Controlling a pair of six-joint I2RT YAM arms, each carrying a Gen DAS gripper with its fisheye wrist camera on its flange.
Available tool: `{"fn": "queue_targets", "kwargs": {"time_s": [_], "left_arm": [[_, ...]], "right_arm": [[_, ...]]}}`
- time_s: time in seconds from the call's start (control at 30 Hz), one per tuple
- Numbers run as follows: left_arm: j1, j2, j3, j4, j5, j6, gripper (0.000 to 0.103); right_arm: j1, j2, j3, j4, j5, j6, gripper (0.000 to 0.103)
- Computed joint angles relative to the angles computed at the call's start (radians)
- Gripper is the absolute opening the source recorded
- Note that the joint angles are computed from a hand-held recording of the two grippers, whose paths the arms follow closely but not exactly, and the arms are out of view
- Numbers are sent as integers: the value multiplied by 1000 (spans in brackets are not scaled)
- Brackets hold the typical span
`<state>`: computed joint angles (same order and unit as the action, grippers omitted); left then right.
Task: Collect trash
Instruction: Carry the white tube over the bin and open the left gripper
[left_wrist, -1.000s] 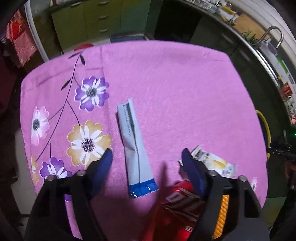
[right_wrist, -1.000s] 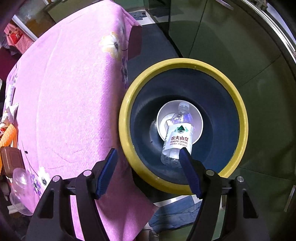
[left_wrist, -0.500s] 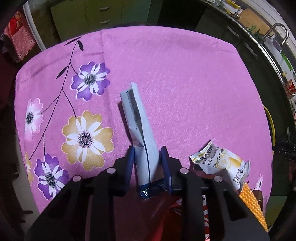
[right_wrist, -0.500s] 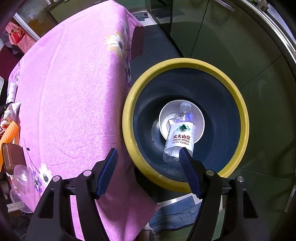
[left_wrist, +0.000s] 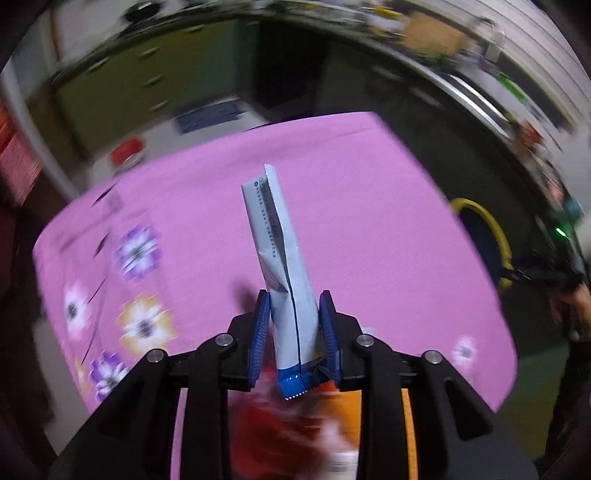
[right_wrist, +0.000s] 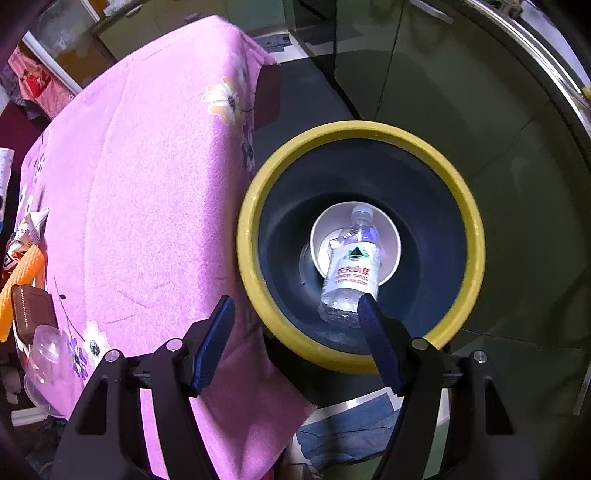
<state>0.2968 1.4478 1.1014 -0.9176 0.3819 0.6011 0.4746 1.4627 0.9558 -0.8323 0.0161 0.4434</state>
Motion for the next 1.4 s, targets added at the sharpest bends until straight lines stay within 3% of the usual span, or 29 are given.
{"fn": "queue_targets", "kwargs": {"time_s": [0.17, 0.3, 0.5, 0.7, 0.8, 0.83, 0.87, 0.93, 1.03, 1.13, 1.3, 1.4], "left_arm": [[-333, -49, 51, -87, -4, -107, 27], [-635, 25, 123, -64, -51, -248, 27], [-963, 314, 334, -17, -111, -396, 27], [-1104, 588, 561, 8, -194, -477, 28], [-1114, 688, 646, -1, -206, -506, 41], [-1118, 716, 672, -9, -216, -509, 56], [-1125, 734, 694, -12, -230, -514, 62], [-1129, 735, 690, 0, -255, -513, 62], [-1112, 660, 635, 0, -229, -514, 62], [-1063, 474, 499, 27, -196, -504, 62], [-942, 58, 227, 60, -166, -475, 72], [-795, -191, 99, 19, -146, -414, 72]], "right_arm": [[-48, -143, -79, -27, 7, -7, 68], [-125, -297, -163, -73, 6, -31, 68], [-303, -518, -268, -149, -47, -129, 68], [-518, -650, -356, -188, -131, -291, 68], [-605, -681, -376, -213, -165, -360, 70], [-623, -691, -383, -218, -172, -377, 70], [-646, -700, -386, -225, -180, -398, 71], [-659, -700, -391, -218, -182, -406, 71], [-634, -717, -387, -224, -179, -387, 71], [-524, -741, -386, -225, -148, -311, 71], [-157, -737, -355, -207, -33, -60, 71], [100, -641, -303, -154, 45, 94, 71]]}}
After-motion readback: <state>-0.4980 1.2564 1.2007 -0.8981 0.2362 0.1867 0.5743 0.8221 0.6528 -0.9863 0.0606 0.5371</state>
